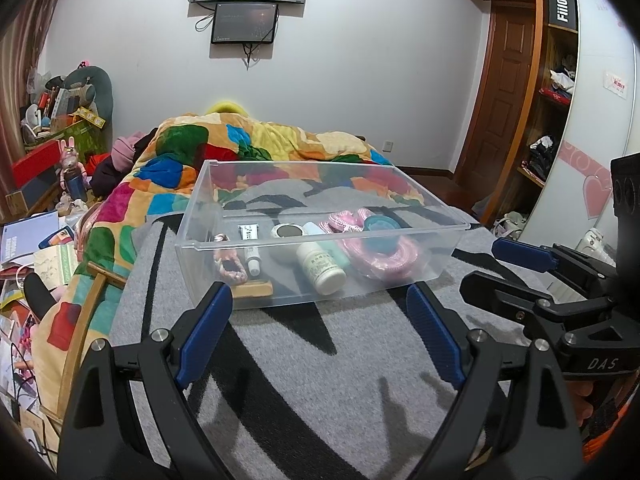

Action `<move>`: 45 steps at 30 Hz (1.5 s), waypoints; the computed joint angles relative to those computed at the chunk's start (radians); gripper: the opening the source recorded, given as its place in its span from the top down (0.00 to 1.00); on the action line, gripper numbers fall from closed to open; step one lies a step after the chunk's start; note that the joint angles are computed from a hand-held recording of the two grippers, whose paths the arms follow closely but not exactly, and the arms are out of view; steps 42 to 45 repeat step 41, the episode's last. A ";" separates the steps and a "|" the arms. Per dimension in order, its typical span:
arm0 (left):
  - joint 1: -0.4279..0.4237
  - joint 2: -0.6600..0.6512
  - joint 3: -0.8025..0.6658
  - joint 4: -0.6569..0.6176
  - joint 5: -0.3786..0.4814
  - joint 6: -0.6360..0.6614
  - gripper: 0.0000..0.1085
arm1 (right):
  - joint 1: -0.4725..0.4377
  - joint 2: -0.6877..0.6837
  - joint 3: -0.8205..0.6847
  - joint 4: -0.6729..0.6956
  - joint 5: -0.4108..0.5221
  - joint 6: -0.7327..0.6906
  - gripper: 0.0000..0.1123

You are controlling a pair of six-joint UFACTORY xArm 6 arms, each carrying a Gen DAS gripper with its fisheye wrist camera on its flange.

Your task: Organize objects

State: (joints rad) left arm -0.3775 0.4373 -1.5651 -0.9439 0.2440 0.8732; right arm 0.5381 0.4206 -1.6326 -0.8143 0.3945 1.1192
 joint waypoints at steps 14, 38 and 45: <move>0.001 -0.004 0.002 -0.021 0.010 0.007 0.15 | 0.008 -0.008 0.009 0.016 -0.003 0.012 0.30; -0.006 -0.020 0.023 -0.071 -0.004 0.069 0.15 | 0.004 -0.004 0.016 0.035 -0.013 0.005 0.30; -0.007 -0.024 0.027 -0.078 -0.008 0.076 0.15 | 0.005 -0.003 0.014 0.034 -0.011 0.007 0.30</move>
